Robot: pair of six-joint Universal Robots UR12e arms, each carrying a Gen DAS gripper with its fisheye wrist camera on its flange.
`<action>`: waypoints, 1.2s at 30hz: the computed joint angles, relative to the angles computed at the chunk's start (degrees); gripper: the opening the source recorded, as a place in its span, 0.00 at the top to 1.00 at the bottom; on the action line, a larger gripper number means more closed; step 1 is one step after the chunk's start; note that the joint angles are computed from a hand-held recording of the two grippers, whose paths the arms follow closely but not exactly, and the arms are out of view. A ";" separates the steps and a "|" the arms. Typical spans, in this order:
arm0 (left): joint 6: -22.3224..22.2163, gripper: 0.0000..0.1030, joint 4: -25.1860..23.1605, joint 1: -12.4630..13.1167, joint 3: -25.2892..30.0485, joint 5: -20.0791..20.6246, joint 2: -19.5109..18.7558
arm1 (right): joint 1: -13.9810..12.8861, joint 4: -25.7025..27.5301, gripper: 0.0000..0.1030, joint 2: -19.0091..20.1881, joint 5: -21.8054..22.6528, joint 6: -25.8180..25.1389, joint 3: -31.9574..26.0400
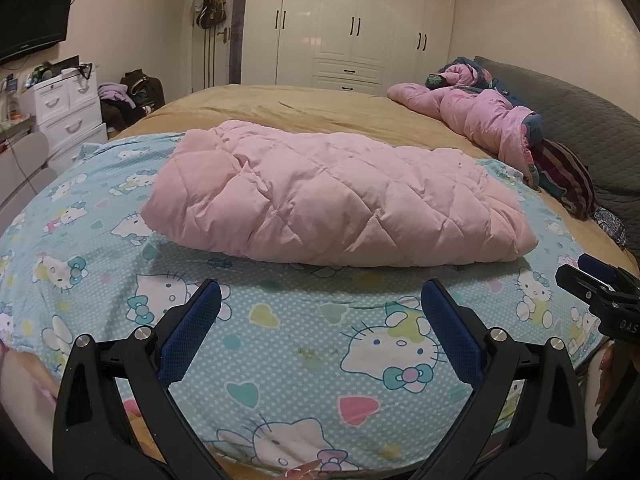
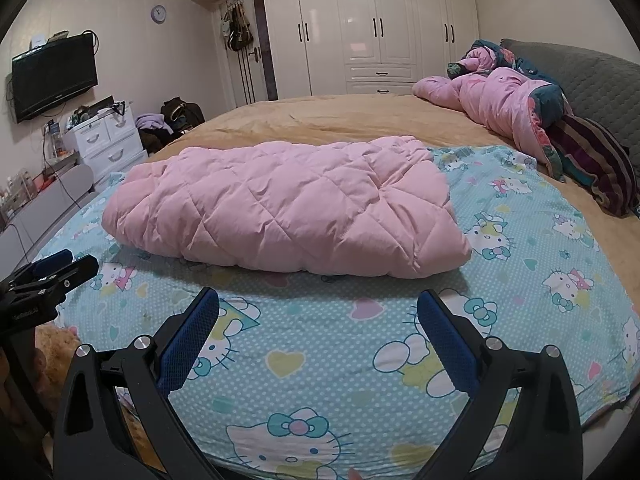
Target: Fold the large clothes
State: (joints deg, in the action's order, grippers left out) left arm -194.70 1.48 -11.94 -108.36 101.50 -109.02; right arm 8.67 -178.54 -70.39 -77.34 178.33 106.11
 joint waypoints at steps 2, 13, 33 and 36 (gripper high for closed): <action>0.02 0.09 -0.04 -0.02 -0.02 0.12 0.02 | -0.06 -0.23 0.04 0.02 0.26 0.31 0.03; -0.09 0.09 0.30 0.00 -0.12 0.18 0.11 | 0.00 -0.86 0.04 -0.04 0.15 0.48 0.14; -0.04 0.09 -0.04 0.01 -0.16 0.46 0.30 | 0.21 -0.38 0.04 -0.03 -0.10 0.32 0.04; -0.03 0.09 -0.13 -0.02 -0.14 0.56 0.34 | 0.22 -0.44 0.04 -0.02 -0.08 0.33 0.07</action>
